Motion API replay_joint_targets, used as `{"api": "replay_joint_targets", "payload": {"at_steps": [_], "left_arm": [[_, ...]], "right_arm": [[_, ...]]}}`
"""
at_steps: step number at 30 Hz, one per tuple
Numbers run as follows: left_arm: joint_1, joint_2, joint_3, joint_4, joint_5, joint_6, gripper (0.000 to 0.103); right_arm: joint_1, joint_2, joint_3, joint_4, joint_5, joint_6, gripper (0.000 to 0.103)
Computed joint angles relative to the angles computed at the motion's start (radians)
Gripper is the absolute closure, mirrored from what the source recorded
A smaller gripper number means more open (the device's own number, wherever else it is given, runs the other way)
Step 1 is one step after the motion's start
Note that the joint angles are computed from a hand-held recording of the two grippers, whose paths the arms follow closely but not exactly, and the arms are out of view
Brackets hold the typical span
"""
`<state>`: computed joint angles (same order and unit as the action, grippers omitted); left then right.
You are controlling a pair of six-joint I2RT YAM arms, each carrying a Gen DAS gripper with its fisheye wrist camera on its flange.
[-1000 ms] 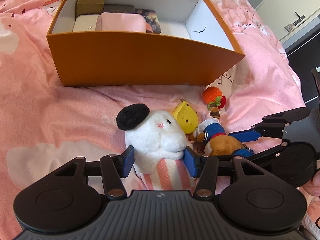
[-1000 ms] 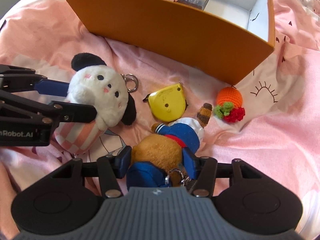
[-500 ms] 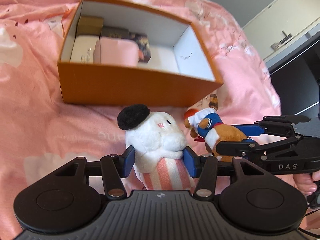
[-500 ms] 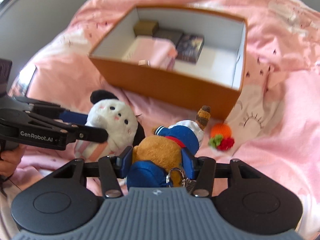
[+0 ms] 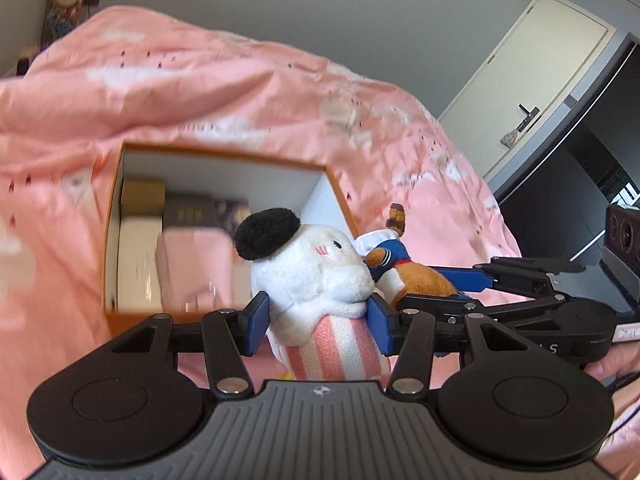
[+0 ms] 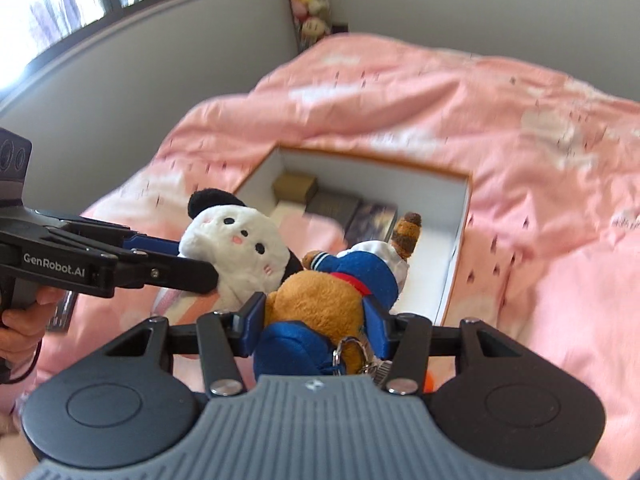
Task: Organize objects
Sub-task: 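Lift both plush toys and carry them over the orange box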
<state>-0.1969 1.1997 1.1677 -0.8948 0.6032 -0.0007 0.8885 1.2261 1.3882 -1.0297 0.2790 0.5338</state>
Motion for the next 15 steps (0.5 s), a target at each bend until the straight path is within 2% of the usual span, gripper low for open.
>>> {"api": "replay_joint_targets", "payload": {"at_steps": [10,13,15], "left_arm": [[-0.081,0.21,0.024,0.202,-0.074,-0.1,0.044],[-0.106,0.262,0.003,0.254,-0.127,-0.106,0.044],[-0.107,0.298,0.001,0.27,-0.116,-0.098,0.044]], "right_arm": [[-0.207,0.058,-0.045,0.171,-0.075,-0.111,0.049],[-0.245,0.108,-0.053,0.197,-0.102,-0.145,0.049],[-0.26,0.144,-0.053,0.211,-0.11,-0.171,0.049]]}}
